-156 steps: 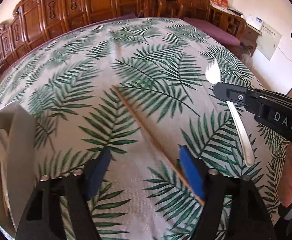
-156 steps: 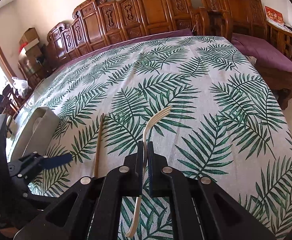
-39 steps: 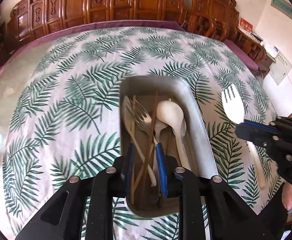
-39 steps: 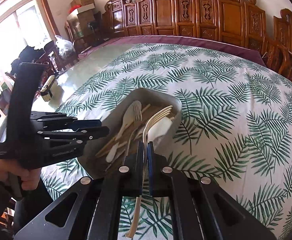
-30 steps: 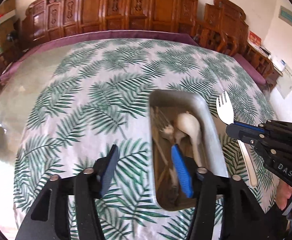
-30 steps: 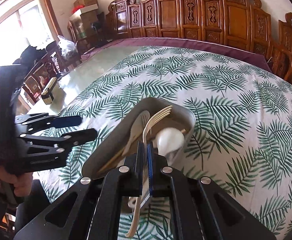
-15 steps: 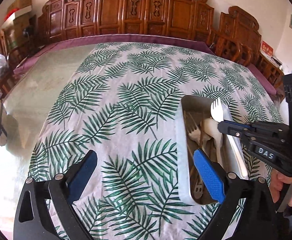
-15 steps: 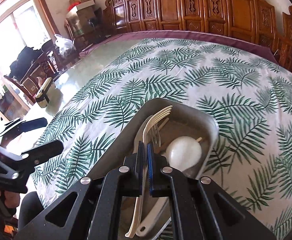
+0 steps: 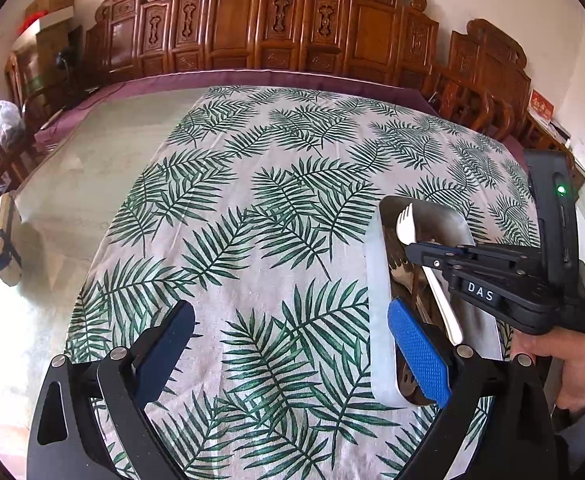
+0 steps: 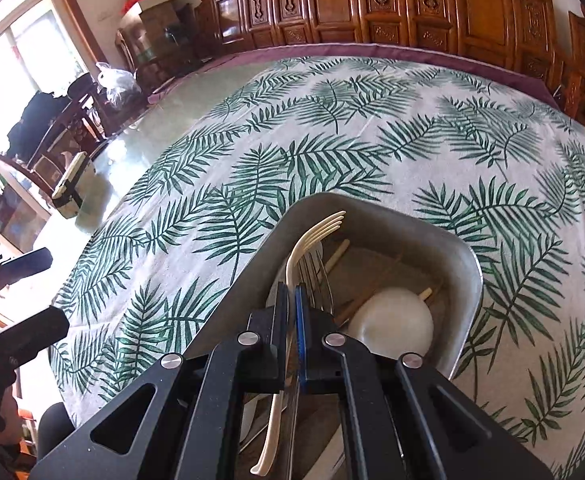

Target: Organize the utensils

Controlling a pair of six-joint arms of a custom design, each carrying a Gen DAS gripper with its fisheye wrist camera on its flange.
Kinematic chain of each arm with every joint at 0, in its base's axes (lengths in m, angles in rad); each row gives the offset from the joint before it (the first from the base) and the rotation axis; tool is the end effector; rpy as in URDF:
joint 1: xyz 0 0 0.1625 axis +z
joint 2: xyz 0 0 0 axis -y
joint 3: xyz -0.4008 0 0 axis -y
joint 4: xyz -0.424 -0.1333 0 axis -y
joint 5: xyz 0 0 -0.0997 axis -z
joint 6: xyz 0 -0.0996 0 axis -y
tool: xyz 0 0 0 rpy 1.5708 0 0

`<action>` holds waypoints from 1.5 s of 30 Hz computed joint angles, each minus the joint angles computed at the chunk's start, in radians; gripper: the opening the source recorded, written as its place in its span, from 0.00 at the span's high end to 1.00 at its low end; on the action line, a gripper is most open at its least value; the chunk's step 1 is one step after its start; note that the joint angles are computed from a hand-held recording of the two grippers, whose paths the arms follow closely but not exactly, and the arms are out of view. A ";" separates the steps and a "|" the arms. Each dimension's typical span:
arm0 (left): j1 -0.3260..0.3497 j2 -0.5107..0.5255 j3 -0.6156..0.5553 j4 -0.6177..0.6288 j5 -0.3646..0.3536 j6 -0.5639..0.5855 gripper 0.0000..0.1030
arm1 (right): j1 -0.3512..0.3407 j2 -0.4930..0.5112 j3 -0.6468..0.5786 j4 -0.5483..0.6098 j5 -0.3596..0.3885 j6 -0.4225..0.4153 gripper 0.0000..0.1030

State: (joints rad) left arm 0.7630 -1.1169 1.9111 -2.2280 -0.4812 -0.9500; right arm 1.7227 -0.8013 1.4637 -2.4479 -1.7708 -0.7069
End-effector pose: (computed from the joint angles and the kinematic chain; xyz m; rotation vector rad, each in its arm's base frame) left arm -0.2555 -0.5509 0.1610 -0.0646 2.1849 -0.9235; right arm 0.2229 -0.7058 0.1155 1.1720 -2.6343 0.2196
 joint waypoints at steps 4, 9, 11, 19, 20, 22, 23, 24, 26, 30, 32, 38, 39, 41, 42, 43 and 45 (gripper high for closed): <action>-0.001 0.004 -0.003 0.004 -0.001 0.002 0.09 | -0.002 -0.020 0.019 0.039 0.036 0.002 0.95; -0.002 0.008 -0.009 0.019 -0.001 -0.007 0.09 | -0.002 -0.044 0.053 0.030 0.048 -0.007 0.95; -0.002 0.009 -0.010 0.019 0.000 -0.005 0.09 | -0.002 -0.050 0.067 -0.004 0.026 -0.025 0.95; -0.006 0.017 -0.015 0.017 0.004 -0.001 0.09 | -0.023 -0.074 0.078 -0.008 0.028 -0.051 0.89; -0.008 0.018 -0.015 0.011 0.006 0.003 0.09 | -0.024 -0.079 0.080 -0.007 0.034 -0.055 0.86; -0.014 0.022 -0.017 0.014 0.011 -0.001 0.09 | -0.023 -0.099 0.099 -0.025 0.042 -0.068 0.83; -0.018 0.023 -0.018 0.018 0.014 -0.003 0.09 | -0.022 -0.107 0.106 -0.033 0.045 -0.073 0.83; -0.022 0.024 -0.018 0.017 0.018 -0.004 0.09 | -0.022 -0.120 0.117 -0.041 0.049 -0.077 0.82; -0.033 0.027 -0.017 0.014 0.030 -0.008 0.09 | -0.022 -0.143 0.136 -0.060 0.051 -0.078 0.77; -0.050 0.036 -0.019 0.008 0.048 -0.020 0.09 | -0.024 -0.203 0.189 -0.120 0.065 -0.089 0.61; -0.061 0.043 -0.023 0.015 0.061 -0.026 0.09 | -0.026 -0.227 0.207 -0.142 0.068 -0.093 0.54; -0.099 0.058 -0.029 0.023 0.098 -0.049 0.08 | -0.040 -0.308 0.267 -0.211 0.081 -0.074 0.21; -0.108 0.059 -0.028 0.027 0.105 -0.059 0.08 | -0.042 -0.319 0.276 -0.222 0.080 -0.073 0.14; -0.124 0.061 -0.026 0.033 0.119 -0.079 0.08 | -0.046 -0.350 0.301 -0.246 0.084 -0.080 0.08; -0.131 0.062 -0.026 0.037 0.123 -0.088 0.08 | -0.050 -0.365 0.311 -0.250 0.088 -0.079 0.06; -0.138 0.063 -0.033 0.073 0.126 -0.120 0.08 | -0.055 -0.385 0.322 -0.250 0.095 -0.073 0.03; -0.152 0.067 -0.049 0.152 0.129 -0.184 0.08 | -0.062 -0.414 0.339 -0.256 0.099 -0.065 0.03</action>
